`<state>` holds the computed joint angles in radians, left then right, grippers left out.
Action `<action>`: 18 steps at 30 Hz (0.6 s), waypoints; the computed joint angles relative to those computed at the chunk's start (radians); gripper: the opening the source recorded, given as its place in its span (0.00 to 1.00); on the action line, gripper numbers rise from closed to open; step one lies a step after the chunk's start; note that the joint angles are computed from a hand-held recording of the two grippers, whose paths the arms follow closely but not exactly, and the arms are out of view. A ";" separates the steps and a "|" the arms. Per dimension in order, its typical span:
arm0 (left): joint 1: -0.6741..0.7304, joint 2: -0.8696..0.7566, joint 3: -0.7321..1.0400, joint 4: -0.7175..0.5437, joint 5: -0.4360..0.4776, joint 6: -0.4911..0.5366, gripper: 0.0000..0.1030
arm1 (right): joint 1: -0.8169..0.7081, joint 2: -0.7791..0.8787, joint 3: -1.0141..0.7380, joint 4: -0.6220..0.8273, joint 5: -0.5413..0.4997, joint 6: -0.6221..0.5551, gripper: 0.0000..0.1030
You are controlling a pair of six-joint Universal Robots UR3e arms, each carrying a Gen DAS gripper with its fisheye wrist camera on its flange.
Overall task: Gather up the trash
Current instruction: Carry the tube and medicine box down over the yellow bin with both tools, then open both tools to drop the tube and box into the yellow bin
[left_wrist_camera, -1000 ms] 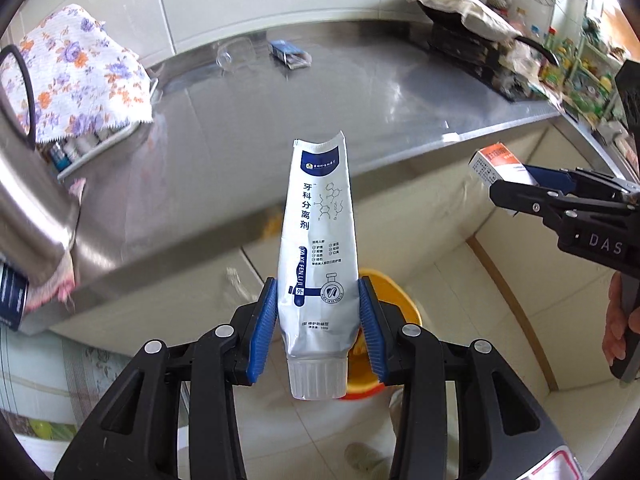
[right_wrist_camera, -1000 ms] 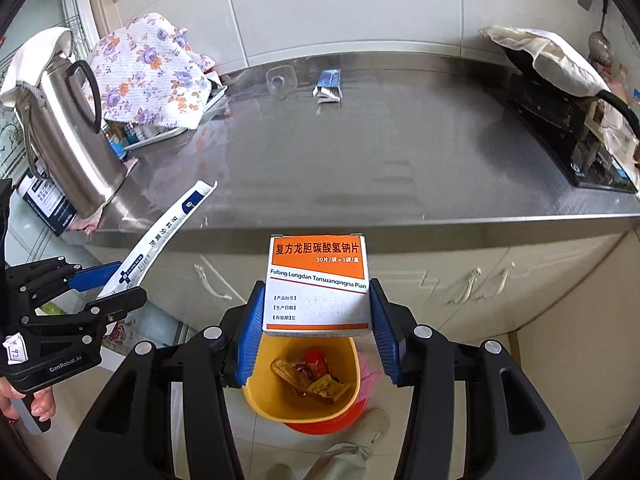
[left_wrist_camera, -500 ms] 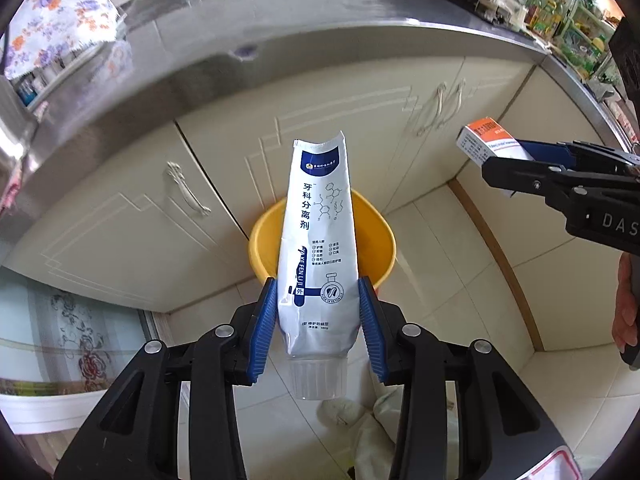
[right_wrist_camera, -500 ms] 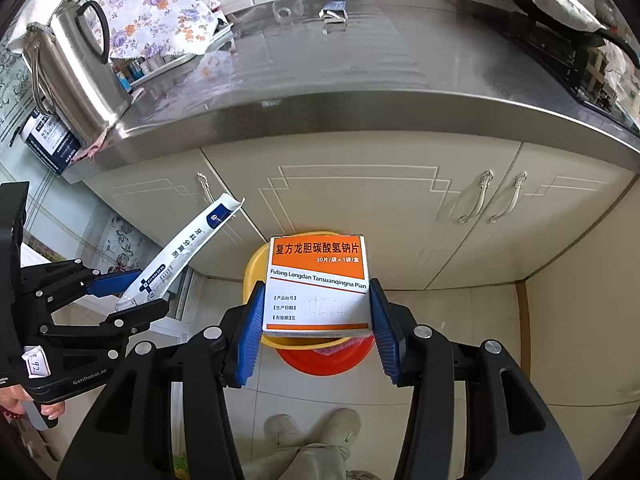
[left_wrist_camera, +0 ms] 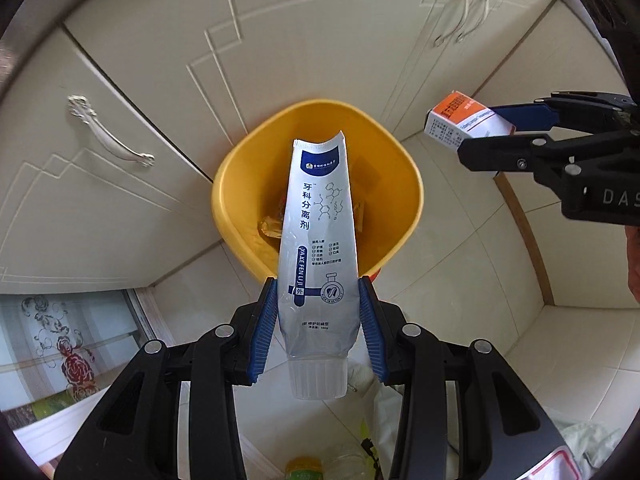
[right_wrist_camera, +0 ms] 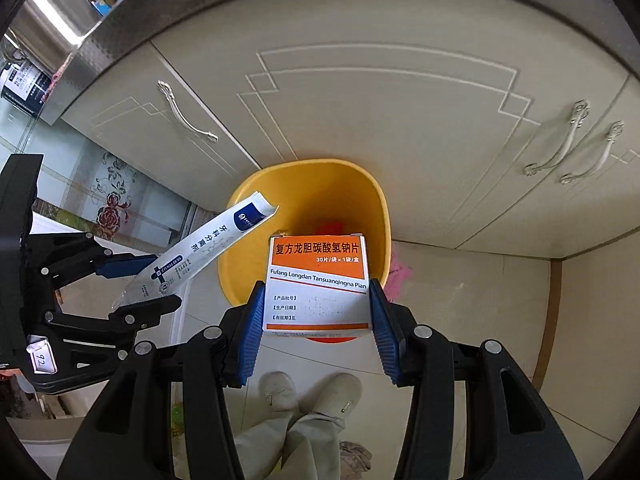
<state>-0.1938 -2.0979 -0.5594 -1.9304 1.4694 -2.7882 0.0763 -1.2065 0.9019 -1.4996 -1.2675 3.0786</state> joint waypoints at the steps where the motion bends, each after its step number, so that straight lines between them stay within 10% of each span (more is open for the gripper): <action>1: 0.003 -0.016 -0.001 0.005 -0.001 0.004 0.39 | 0.005 0.024 -0.002 -0.005 -0.004 -0.005 0.49; 18: 0.020 -0.224 0.068 0.020 0.005 -0.016 0.39 | 0.046 0.326 -0.096 -0.068 0.016 0.006 0.50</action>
<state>-0.1735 -2.3222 -0.4917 -1.9103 1.4741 -2.8038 0.1227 -0.8803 0.8062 -1.5671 -1.2516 3.0844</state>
